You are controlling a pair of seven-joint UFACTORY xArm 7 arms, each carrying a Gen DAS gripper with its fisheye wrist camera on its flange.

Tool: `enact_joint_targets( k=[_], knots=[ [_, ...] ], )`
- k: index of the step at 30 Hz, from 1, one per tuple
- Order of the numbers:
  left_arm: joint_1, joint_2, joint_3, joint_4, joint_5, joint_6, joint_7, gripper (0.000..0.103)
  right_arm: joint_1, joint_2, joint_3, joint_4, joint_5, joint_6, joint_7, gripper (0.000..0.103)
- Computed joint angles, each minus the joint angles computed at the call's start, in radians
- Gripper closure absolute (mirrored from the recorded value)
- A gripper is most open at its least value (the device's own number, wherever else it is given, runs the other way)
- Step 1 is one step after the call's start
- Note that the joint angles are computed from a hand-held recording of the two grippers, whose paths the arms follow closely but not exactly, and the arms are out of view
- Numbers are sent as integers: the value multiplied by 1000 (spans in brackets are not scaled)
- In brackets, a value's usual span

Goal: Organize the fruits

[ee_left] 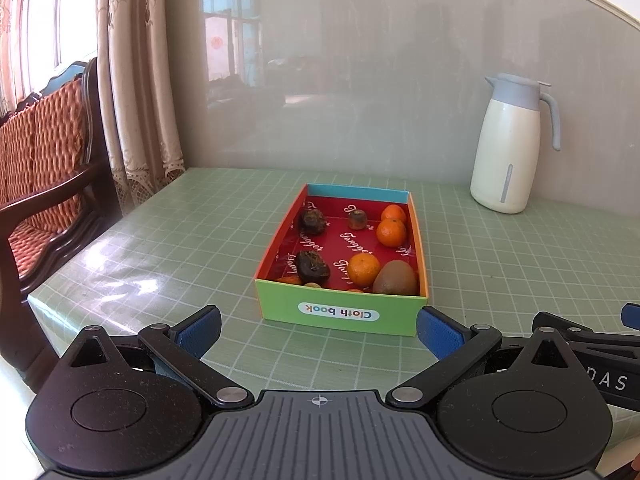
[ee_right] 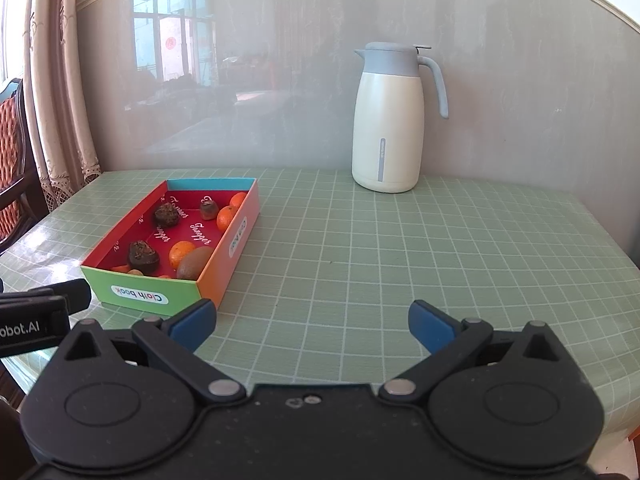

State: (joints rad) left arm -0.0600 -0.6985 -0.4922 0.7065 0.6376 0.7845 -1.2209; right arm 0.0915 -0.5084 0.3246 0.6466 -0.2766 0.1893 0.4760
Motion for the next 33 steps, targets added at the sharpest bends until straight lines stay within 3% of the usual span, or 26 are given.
enact_joint_targets(
  k=[24,33],
  knots=[
    [-9,7,11,-3,-5,-7,4,0,11,6,-12,2,6,-9,-12,0],
    [-14,-1,34,-30,-23,-63,17,0,9,0,-13,-5,13,-20,-17,0]
  ],
)
